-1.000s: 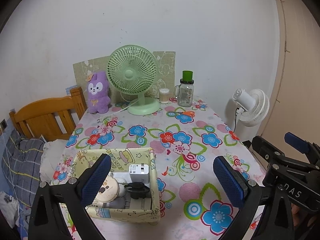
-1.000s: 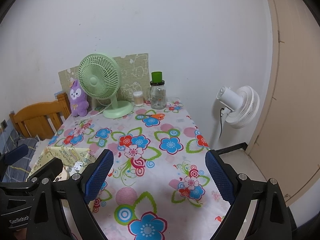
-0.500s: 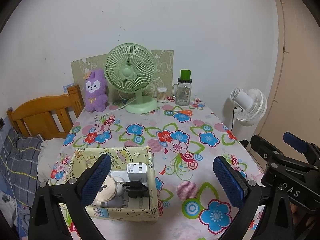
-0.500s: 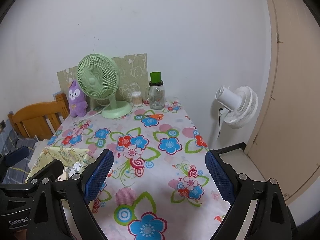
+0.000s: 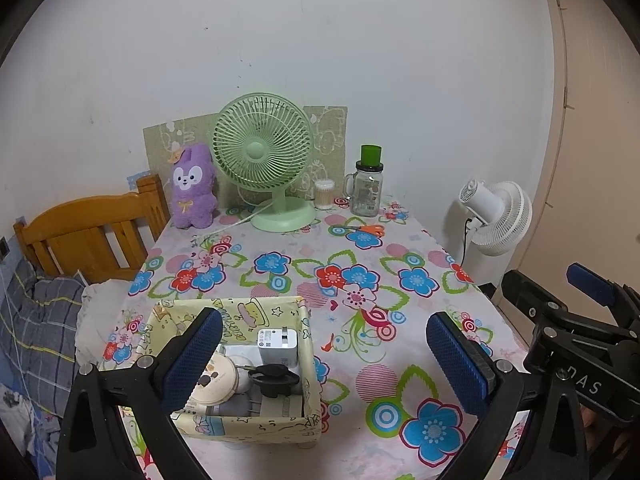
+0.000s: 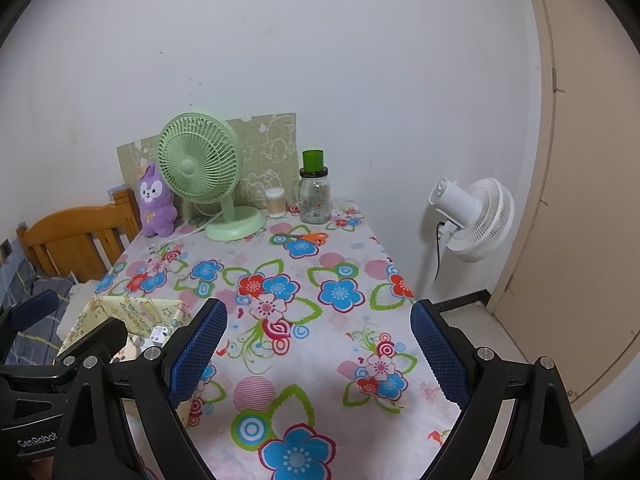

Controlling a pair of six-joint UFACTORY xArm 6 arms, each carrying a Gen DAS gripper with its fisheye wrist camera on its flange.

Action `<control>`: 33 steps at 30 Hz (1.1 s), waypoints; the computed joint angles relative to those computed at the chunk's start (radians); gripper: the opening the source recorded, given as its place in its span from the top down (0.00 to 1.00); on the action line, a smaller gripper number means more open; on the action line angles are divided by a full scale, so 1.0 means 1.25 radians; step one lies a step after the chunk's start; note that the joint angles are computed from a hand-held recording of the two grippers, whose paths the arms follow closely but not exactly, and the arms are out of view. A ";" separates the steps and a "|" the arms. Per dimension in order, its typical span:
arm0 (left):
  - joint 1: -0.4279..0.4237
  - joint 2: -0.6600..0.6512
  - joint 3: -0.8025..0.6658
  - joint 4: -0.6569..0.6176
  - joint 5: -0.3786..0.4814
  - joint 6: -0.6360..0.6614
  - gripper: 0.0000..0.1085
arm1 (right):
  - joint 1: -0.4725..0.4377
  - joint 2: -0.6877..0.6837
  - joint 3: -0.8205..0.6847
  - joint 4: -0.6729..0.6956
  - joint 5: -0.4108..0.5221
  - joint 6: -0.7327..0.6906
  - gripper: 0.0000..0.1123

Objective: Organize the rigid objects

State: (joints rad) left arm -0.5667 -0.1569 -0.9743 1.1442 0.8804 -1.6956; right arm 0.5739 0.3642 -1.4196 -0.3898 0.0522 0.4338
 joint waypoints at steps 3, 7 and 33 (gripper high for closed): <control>-0.001 -0.004 0.004 0.003 0.005 -0.002 0.05 | 0.005 0.004 -0.008 0.022 0.008 -0.017 0.16; 0.004 -0.011 0.013 0.000 -0.001 0.001 0.05 | 0.005 0.006 -0.015 0.002 0.009 0.001 0.16; 0.011 -0.015 0.020 -0.002 -0.010 0.003 0.05 | 0.005 0.000 -0.016 -0.048 0.012 0.047 0.15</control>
